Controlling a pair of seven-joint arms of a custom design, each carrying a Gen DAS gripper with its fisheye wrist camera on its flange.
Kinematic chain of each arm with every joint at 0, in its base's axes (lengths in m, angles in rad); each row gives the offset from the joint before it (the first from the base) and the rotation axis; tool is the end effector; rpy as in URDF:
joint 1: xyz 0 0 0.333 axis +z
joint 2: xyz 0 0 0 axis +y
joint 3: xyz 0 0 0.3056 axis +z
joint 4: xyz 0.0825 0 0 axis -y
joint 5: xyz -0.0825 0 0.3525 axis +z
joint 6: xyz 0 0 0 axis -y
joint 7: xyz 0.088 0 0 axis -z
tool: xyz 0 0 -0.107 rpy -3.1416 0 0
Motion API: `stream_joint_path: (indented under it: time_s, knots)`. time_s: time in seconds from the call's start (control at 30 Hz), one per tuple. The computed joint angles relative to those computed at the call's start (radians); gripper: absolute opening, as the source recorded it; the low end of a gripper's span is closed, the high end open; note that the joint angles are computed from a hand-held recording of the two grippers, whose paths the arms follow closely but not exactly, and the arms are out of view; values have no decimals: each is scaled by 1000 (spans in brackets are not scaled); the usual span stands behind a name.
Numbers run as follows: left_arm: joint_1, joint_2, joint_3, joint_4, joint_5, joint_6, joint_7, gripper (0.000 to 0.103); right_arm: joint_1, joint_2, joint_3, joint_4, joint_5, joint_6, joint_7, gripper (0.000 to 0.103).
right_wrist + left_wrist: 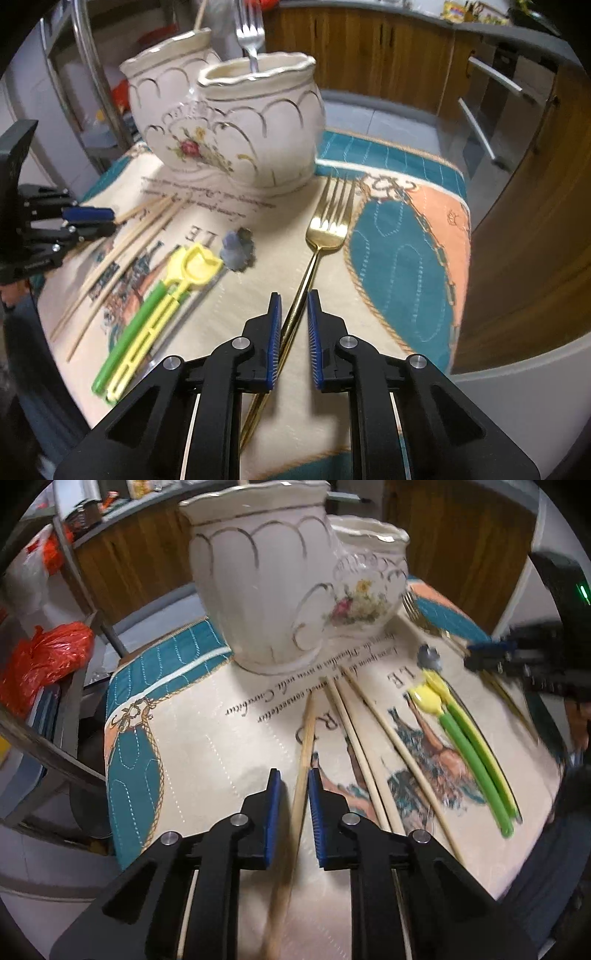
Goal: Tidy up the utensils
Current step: 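Grasp a chopstick with the left tool while the right tool grasps the gold fork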
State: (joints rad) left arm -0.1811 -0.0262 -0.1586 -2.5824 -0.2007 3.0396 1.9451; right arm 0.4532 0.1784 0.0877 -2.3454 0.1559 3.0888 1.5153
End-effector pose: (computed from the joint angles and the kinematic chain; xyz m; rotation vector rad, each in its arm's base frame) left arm 0.4429 -0.1403 0.3377 -1.3989 2.4139 -0.5412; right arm 0.4679 0.2652 0.3359 -2.1999 1.4002 -0.3130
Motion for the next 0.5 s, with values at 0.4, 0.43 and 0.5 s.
stream_joint_path:
  time_s: [0.4, 0.43, 0.5]
  knots:
    - [35, 12, -14, 182, 276, -436, -76, 16, -16, 98, -18, 333, -86, -529, 42, 15]
    - [35, 16, -16, 192, 299, -453, -86, 16, -6, 104, -24, 348, -119, -550, 59, 15]
    - [35, 25, -18, 212, 318, -484, -92, 16, 1, 111, -25, 365, -150, -570, 79, 15]
